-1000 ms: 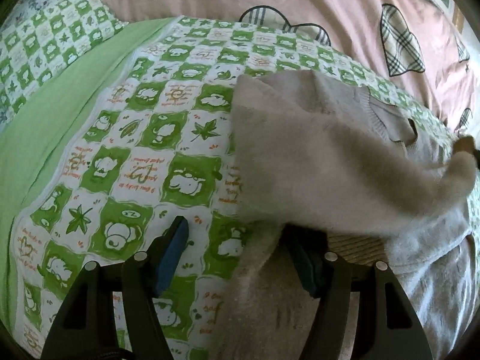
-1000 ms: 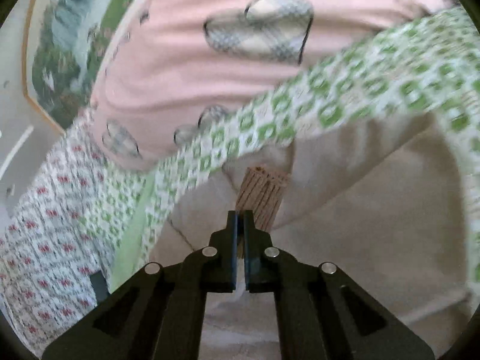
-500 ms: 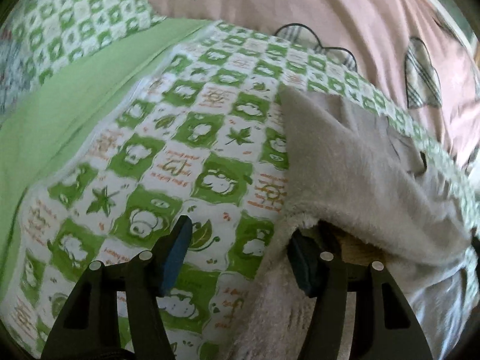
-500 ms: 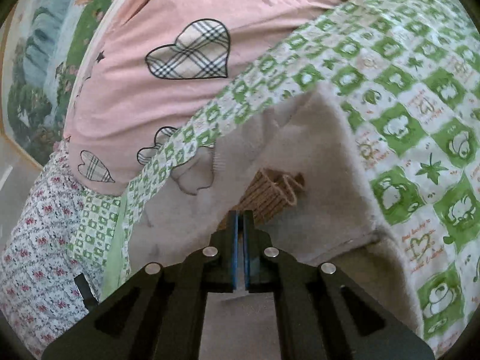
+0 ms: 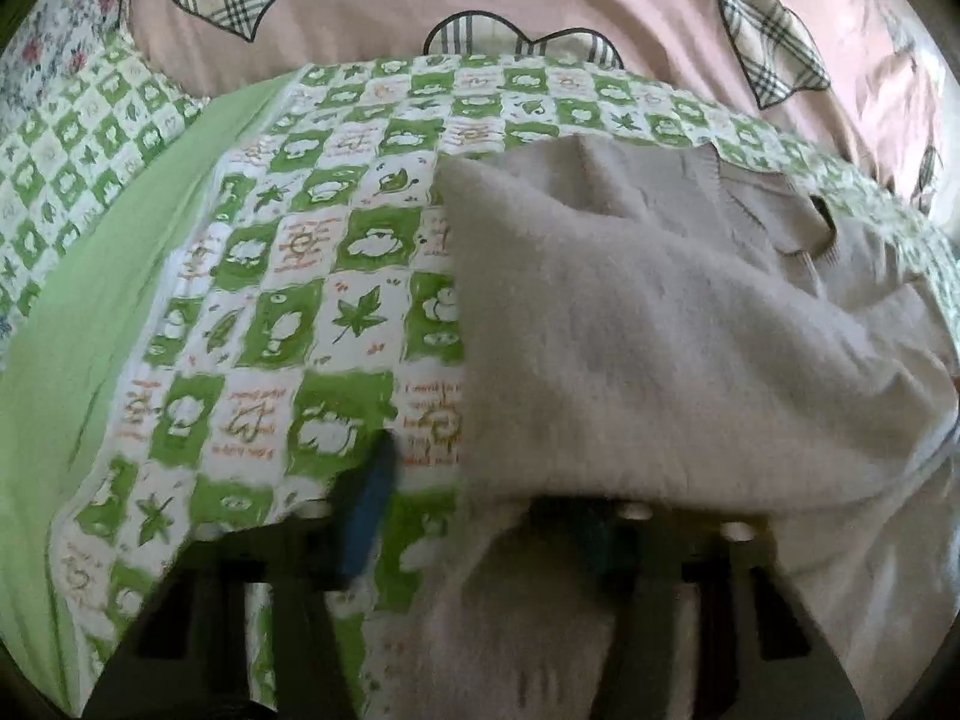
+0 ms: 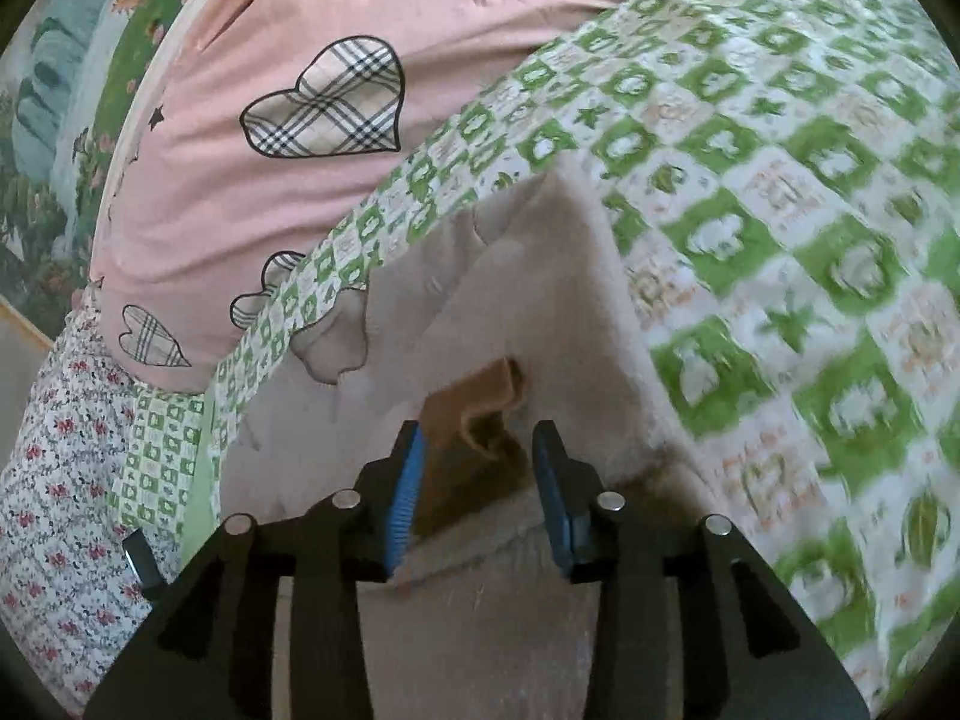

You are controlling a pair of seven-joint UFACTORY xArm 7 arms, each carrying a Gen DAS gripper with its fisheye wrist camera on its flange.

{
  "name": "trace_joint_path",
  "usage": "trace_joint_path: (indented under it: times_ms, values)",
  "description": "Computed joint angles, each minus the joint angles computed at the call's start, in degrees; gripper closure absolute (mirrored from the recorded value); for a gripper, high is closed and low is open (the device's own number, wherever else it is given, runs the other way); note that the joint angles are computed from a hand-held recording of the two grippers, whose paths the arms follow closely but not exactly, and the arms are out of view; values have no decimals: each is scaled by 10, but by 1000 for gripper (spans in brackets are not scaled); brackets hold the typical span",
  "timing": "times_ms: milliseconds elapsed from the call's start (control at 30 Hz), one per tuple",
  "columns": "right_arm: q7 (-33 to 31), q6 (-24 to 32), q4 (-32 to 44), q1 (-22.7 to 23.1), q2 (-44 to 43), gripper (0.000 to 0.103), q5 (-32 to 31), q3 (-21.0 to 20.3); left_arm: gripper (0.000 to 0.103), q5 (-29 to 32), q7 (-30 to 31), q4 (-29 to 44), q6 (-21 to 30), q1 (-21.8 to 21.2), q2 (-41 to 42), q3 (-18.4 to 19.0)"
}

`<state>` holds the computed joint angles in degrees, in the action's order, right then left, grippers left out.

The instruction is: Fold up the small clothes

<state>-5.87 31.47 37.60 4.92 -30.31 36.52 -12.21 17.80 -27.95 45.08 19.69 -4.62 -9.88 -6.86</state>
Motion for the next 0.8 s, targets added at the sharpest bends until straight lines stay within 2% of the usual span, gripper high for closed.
trace_joint_path:
  times_ms: [67,100,133,167,200,267,333,400,500,533,567,633,700,733,767,800]
  values:
    - [-4,28,29,6,39,63,-11,2,83,-38,17,-6,-24,-9,2,12]
    - [-9,41,39,8,53,63,-12,4,87,-45,22,-13,-35,-9,-1,14]
    - [-26,49,47,14,63,70,-4,4,91,-31,8,-20,-46,-2,-5,8]
    - [-49,54,53,21,66,84,11,3,92,-7,-18,-31,-62,19,-13,-9]
    - [-85,51,56,35,57,96,40,-1,92,-8,-24,-34,-73,16,-16,-3]
    - [-144,5,40,51,16,96,79,6,92,-50,-12,-57,-107,5,-30,17]
    - [-203,-43,23,84,-30,96,127,-6,92,-133,29,-78,-133,-32,-40,58]
    - [-206,-52,13,87,-44,96,123,-9,92,-197,74,-82,-136,-65,-40,87]
    - [-127,-8,11,32,-5,96,36,16,92,-288,153,-80,-124,-114,-40,129]
    - [-113,15,11,28,9,96,32,7,90,-304,172,-77,-112,-119,-41,133]
    - [-103,24,8,24,17,96,33,5,85,-320,192,-72,-90,-122,-43,137]
    - [-93,25,-4,15,16,96,30,8,81,-382,256,-71,-56,-148,-56,162]
    - [-99,24,-12,17,8,95,40,4,70,-449,333,-82,-43,-176,-86,193]
    - [-99,27,-10,16,7,93,38,4,50,-468,356,-81,-30,-178,-96,200]
    - [-100,28,-10,16,6,93,38,5,35,-482,369,-76,-19,-174,-103,205]
    - [-99,30,-10,16,5,93,36,6,33,-497,382,-71,-17,-172,-104,207]
